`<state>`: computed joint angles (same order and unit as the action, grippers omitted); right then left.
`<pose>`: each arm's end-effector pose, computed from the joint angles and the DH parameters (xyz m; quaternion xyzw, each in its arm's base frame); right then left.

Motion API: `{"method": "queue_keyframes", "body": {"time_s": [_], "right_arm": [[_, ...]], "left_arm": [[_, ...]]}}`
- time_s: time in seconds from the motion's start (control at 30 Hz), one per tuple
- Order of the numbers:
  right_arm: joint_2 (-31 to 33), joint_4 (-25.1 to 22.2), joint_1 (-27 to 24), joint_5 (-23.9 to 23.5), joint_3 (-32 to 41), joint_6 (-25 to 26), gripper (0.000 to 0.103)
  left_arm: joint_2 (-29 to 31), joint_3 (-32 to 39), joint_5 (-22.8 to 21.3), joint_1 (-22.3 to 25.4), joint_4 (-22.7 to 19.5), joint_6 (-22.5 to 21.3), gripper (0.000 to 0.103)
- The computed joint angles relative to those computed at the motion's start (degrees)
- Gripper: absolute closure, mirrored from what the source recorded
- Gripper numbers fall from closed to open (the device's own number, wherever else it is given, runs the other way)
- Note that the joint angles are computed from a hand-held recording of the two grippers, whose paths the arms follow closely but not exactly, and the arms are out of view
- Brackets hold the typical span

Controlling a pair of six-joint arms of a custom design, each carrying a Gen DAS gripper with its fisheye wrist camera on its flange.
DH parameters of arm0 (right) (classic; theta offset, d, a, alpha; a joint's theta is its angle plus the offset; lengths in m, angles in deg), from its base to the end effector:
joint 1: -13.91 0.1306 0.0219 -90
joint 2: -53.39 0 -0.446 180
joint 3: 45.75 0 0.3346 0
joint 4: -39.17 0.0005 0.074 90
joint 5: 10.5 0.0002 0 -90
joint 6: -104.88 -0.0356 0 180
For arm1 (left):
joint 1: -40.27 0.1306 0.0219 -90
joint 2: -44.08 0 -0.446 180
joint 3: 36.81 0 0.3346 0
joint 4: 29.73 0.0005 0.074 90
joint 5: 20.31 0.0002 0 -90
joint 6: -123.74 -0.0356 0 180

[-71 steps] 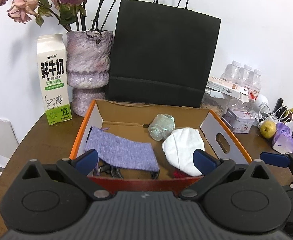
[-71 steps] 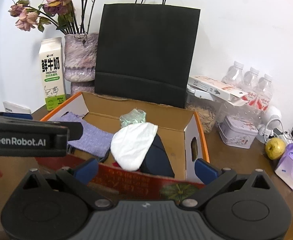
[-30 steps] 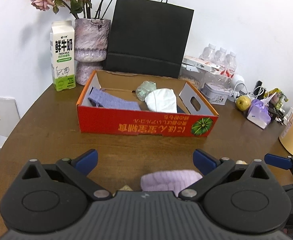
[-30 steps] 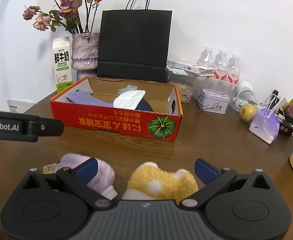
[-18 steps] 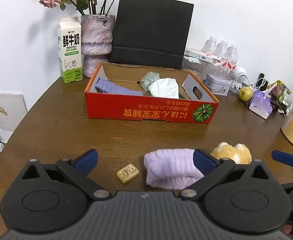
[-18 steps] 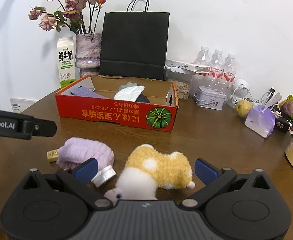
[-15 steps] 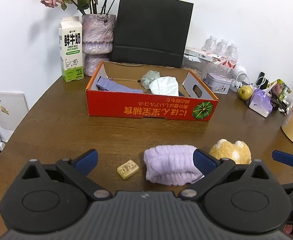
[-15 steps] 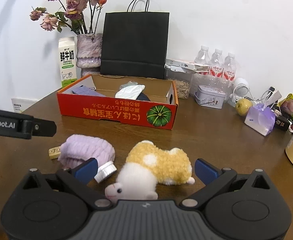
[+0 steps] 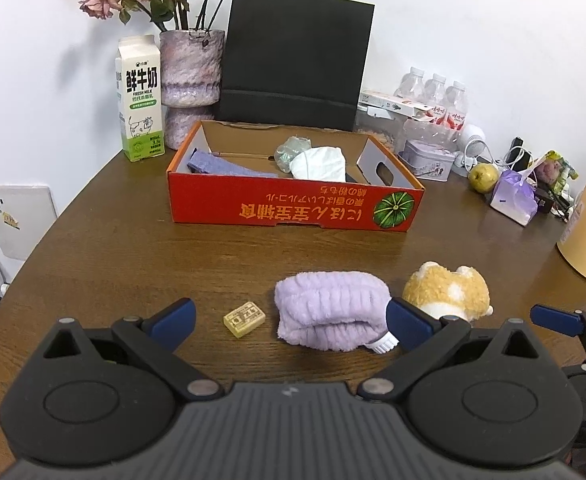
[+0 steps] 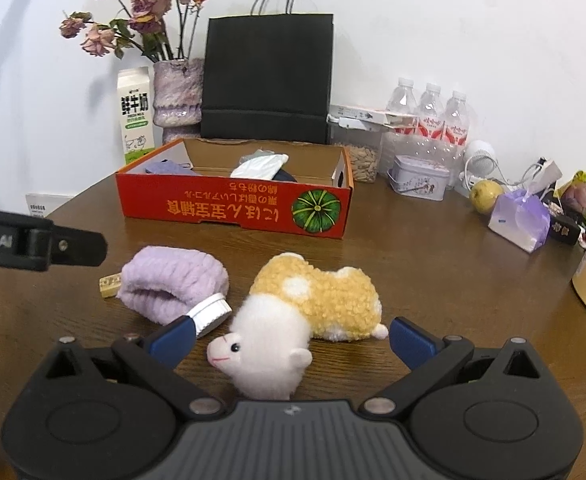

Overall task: Organize objects
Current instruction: 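Grasp the white-and-yellow plush lamb with the right gripper while the left gripper approaches the small yellow block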

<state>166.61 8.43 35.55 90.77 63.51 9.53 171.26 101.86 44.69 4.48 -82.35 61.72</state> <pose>0.5800 0.2221 0.4552 -0.0798 0.8791 0.0232 0.4694 0.5757 -0.3971 0.4825 -0.0288 0.8929 -0.0460 0.4470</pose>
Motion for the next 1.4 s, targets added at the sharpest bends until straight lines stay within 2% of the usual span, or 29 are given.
{"method": "queue_keyframes", "body": {"time_s": [0.37,0.53,0.77,0.83,0.87,0.9,1.2,1.4], "right_arm": [[5.04,-3.60,-0.40,-0.31,5.84,-3.95,0.000],[6.99,-4.97,-0.77,-1.63,7.67,-4.09,0.001],[8.38,-4.81,-1.76,-6.05,7.65,-6.27,0.017],[8.20,-3.61,-1.63,-5.68,6.79,-5.46,0.022],[8.15,-3.33,-1.59,-5.41,6.64,-5.01,0.028],[8.09,-2.88,-1.49,-5.08,6.41,-4.59,0.040],[5.89,5.61,-1.10,-2.64,0.82,-2.04,0.046],[3.38,14.72,-0.80,1.06,-4.65,-1.84,0.046]], "left_arm": [[-0.05,-1.39,-0.10,1.02,0.05,1.40,0.000],[-0.51,-2.74,0.00,1.61,0.68,1.96,0.000],[0.03,-2.45,0.42,1.96,0.65,2.35,0.000],[0.34,-2.11,0.61,1.95,0.49,2.48,0.000],[0.59,-1.75,0.76,1.98,0.26,2.61,0.000],[0.91,-1.27,0.89,1.97,-0.06,2.78,0.000],[2.42,0.01,1.80,2.58,-0.68,3.84,0.000],[2.25,-0.68,0.65,3.99,-1.20,5.22,0.000]]}}
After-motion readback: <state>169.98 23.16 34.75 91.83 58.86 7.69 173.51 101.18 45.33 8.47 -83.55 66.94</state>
